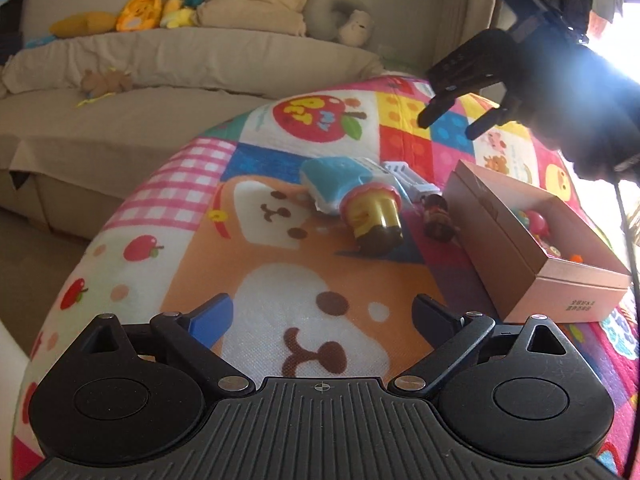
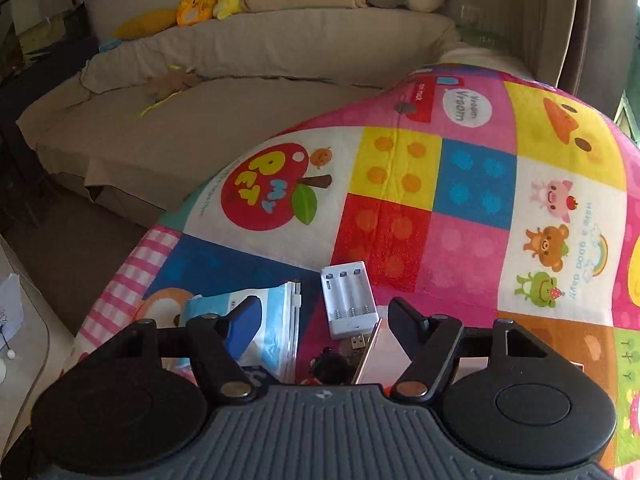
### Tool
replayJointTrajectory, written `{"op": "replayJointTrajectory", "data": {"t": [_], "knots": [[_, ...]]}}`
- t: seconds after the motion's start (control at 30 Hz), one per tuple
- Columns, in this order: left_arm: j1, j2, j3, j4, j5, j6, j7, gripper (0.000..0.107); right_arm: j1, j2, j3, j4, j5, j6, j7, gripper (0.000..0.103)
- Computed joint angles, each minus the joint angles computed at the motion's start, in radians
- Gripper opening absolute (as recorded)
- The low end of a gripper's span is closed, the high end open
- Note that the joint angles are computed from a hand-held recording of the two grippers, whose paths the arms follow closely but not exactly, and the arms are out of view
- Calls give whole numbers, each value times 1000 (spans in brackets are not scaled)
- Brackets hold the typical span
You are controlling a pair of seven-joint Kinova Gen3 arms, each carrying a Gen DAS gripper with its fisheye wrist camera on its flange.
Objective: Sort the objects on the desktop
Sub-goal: 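Grasp the white battery holder with the right gripper and lift it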
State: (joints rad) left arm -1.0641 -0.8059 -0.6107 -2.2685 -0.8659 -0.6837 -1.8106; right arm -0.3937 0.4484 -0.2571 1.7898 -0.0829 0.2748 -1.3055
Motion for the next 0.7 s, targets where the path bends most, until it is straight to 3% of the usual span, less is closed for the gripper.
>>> {"op": "replayJointTrajectory", "data": {"t": [0.17, 0.3, 0.4, 0.53, 0.7], "knots": [[55, -36, -32, -30, -45, 31, 116, 99, -215, 192, 196, -232, 126, 148, -191, 71], [84, -51, -51, -61, -76, 60, 222, 99, -214, 311, 185, -414, 137, 306, -228, 70], [95, -56, -61, -82, -106, 83, 289, 99, -195, 358, 158, -500, 131, 393, -228, 52], [94, -55, -52, -89, -127, 81, 323, 99, -142, 315, 98, -431, 101, 328, -176, 49], [82, -47, -32, -83, -125, 58, 320, 100, 24, 165, -55, -215, -28, 150, -40, 48]]}}
